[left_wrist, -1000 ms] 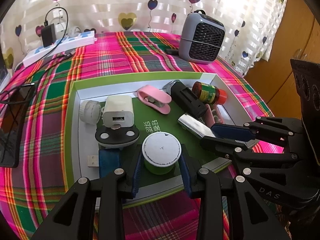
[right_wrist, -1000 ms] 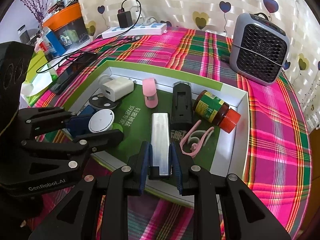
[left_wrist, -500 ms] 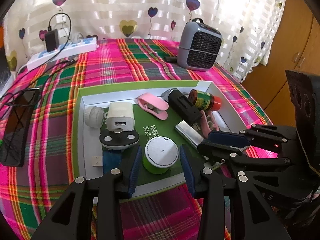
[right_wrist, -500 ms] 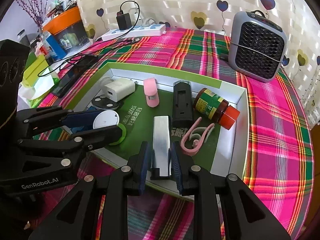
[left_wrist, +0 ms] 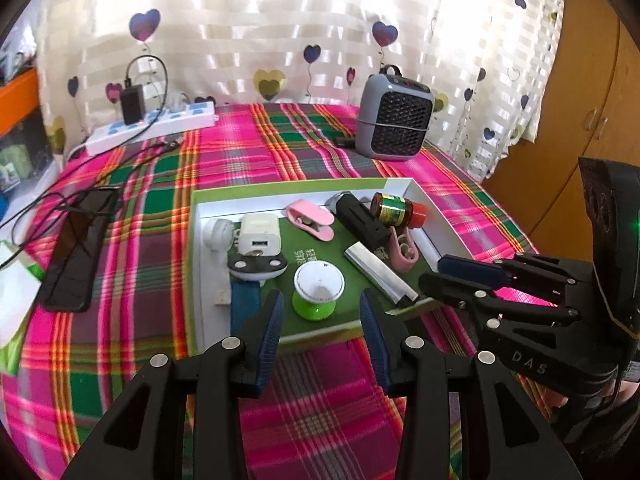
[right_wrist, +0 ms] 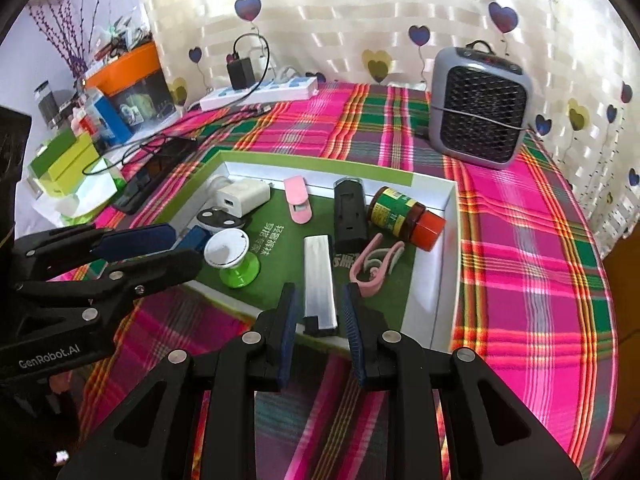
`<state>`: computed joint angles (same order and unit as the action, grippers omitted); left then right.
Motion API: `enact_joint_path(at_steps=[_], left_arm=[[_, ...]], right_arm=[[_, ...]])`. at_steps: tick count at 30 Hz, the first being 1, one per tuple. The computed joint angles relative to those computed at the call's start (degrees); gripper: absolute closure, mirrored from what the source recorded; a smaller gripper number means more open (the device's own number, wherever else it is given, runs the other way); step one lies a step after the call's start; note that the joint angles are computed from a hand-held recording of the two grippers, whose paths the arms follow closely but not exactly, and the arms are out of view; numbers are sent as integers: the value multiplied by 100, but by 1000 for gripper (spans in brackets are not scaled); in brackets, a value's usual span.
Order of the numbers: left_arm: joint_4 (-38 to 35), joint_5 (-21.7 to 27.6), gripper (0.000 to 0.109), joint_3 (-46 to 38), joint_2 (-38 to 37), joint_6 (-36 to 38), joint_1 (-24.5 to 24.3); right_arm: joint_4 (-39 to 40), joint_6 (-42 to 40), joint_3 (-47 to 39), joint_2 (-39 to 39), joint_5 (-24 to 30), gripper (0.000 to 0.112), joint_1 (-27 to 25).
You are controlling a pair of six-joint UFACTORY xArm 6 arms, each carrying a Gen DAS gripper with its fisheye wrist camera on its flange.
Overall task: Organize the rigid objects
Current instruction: 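Release the silver bar with the right gripper while the left releases the white disc inside, then withdraw both grippers from the box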
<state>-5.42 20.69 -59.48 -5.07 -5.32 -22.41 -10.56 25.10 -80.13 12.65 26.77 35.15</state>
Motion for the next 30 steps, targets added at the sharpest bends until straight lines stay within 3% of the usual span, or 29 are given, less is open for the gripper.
enact_joint_path(at_steps=[6,10,14,19,22,30], left_arm=[[597,5,70,400,-419,-617,-17],[860,13,70,687,-674,-966,-46],[1168,18,70,955,-878,-1325,-93],[1281,115,70,1210,-1008,-1497,-177],[1385,172,70,1312,-1051,-1659,-181],[2098,230,70,1469,-1140,-2372,-248]], right_arm=[[-664,678,397,-358,-45,87,63],[-831,951,726,-619,-151,77,98],[-990,1195,988,-816,-191,77,121],[-1240,1556,1206,-944,-153,76,158],[-1340,1764,1351,-1014,-177,70,175],[-1570,2207,1593,-1122,30,67,242]])
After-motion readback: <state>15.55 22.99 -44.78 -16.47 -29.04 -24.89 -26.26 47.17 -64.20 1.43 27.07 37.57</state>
